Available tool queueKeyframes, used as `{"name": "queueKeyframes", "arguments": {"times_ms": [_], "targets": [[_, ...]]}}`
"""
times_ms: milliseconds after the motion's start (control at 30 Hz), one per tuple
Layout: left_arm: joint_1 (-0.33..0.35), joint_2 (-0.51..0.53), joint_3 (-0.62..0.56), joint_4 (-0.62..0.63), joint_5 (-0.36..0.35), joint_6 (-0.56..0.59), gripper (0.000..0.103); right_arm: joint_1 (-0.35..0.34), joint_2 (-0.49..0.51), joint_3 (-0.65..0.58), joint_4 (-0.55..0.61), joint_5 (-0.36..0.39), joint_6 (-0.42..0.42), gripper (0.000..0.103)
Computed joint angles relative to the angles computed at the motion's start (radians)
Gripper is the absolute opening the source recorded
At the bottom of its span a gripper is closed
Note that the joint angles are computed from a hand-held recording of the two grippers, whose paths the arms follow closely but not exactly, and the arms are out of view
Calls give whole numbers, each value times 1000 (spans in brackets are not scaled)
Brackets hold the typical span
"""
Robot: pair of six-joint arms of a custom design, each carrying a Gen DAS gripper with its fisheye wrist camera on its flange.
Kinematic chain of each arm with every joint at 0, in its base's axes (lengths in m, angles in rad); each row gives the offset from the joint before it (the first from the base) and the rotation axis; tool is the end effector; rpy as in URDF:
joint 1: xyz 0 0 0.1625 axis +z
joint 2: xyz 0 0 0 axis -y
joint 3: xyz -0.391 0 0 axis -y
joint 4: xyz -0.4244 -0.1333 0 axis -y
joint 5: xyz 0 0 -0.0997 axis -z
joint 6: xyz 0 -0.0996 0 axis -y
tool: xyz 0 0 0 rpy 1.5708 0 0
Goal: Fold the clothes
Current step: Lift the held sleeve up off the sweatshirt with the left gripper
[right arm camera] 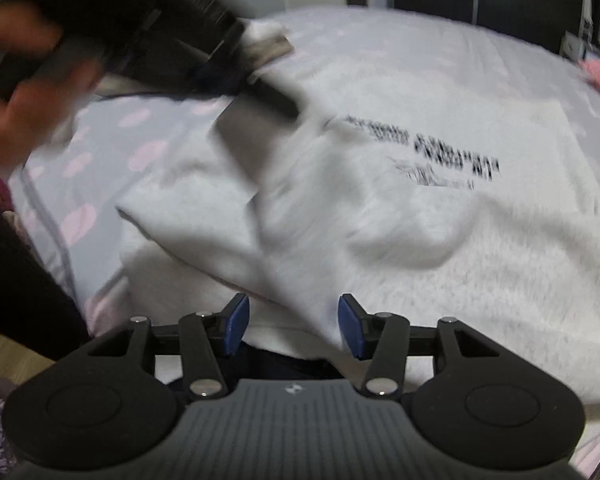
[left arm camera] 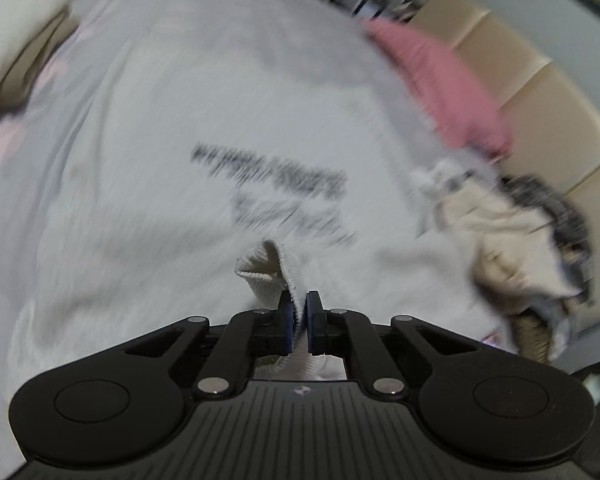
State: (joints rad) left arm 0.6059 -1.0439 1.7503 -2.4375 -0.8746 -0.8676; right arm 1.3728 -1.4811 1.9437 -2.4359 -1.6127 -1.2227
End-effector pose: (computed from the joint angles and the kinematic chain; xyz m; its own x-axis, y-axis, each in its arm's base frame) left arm -0.4056 -0.5209 0.1655 -0.9559 -0.0587 -0.2876 0.1272 0.8002 -0.5861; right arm 0.0193 -0.5603 0.3100 -0.5032 -0.7755 0.3814 -0.8561 0.5076 -0.0974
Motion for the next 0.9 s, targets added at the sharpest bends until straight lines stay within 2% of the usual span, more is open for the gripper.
{"name": "queueKeyframes", "arguments": {"times_ms": [100, 167, 367, 500, 533, 667, 833, 900], "targets": [[-16, 22, -63, -61, 7, 89, 4, -4, -28, 21, -10, 34, -88, 50], [-31, 42, -115, -76, 23, 157, 4, 3, -22, 21, -35, 0, -112, 44], [-53, 101, -260, -93, 49, 301, 4, 17, 26, -3, -164, -112, -173, 39], [-65, 126, -314, -72, 72, 342, 4, 28, 34, -116, 2, -138, -166, 40], [-68, 126, -317, -55, 83, 342, 4, 30, 37, -155, 59, -144, -158, 41], [-66, 91, -279, 23, 115, 296, 4, 38, 54, -274, 131, -193, -163, 41], [-36, 30, -214, 199, 128, 177, 4, 52, 148, -429, 22, -297, -127, 44], [-17, 12, -197, 278, 129, 113, 4, 54, 215, -519, 11, -349, -57, 44]]}}
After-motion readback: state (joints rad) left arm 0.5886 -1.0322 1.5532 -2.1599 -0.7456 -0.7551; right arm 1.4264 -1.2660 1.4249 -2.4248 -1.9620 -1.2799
